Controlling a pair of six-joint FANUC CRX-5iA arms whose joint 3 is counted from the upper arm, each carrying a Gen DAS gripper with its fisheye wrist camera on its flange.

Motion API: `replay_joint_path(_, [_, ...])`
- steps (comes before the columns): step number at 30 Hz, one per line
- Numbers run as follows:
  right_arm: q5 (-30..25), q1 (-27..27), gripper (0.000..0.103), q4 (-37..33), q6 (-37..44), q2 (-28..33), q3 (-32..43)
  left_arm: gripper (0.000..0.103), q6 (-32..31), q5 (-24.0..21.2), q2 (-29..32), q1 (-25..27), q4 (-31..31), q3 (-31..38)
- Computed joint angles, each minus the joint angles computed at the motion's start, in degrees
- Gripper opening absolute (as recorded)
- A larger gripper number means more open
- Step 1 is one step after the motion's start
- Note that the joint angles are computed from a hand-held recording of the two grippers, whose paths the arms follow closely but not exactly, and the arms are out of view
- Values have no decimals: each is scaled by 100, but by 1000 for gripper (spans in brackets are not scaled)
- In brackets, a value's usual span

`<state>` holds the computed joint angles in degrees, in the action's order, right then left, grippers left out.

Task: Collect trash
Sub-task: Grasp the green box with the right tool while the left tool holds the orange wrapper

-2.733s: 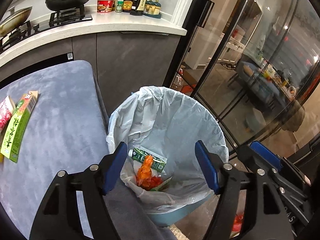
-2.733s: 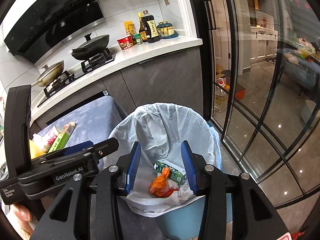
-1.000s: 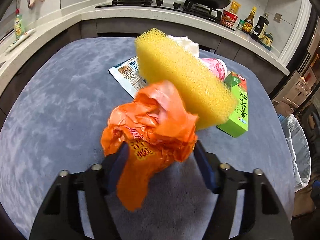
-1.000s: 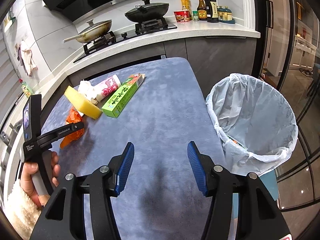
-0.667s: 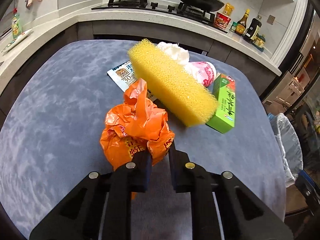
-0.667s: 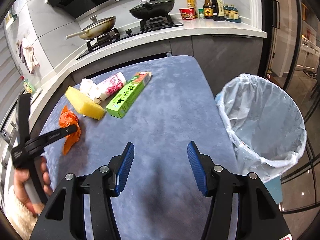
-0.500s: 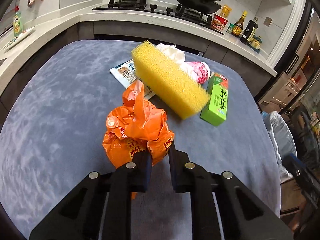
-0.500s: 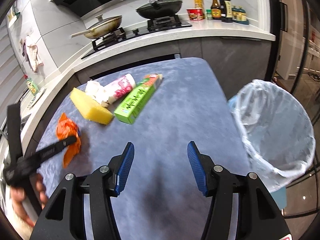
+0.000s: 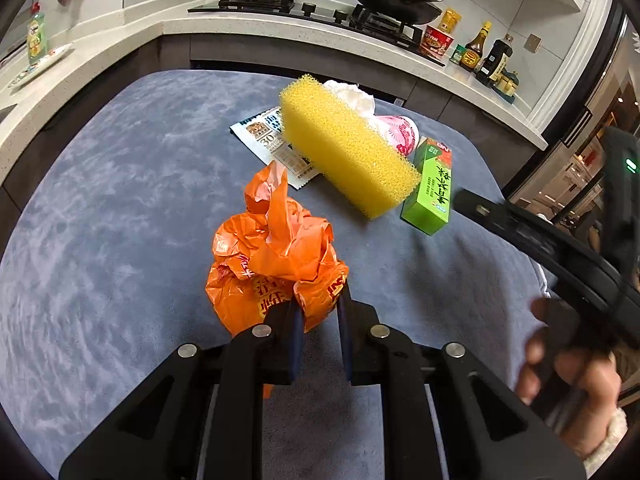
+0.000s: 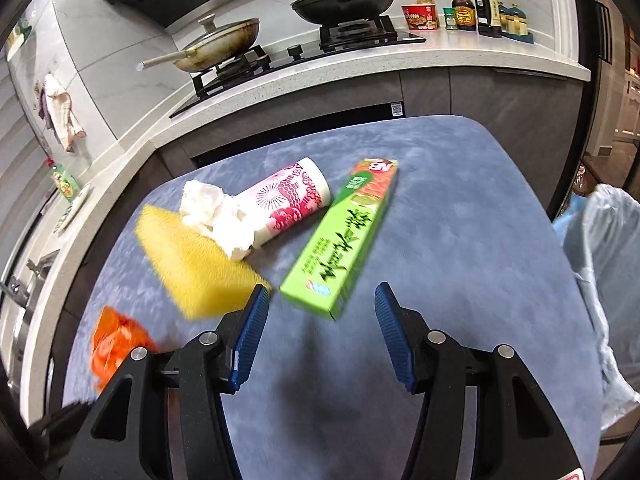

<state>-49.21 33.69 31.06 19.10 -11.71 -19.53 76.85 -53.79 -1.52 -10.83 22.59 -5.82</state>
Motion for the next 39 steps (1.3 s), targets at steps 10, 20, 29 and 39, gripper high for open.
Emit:
replay_joint_path(10, [-152,-140,54,31,-32,752,437,15,-164,-23,57,77,238,-83])
replay_joint_path(20, [-175,-90,43,-6,-165,400,96,15,-236,-24,-59,67,317,-160])
replay_joint_path(29, [-458,258,43,300,-614,-842,-678,15,-315,-40,-288,-196,430,-237])
replay_joint_path(39, [-1610,1051,42,836,-1247,-2395,-1311,15,-229,-81,-362,-917,380,-63])
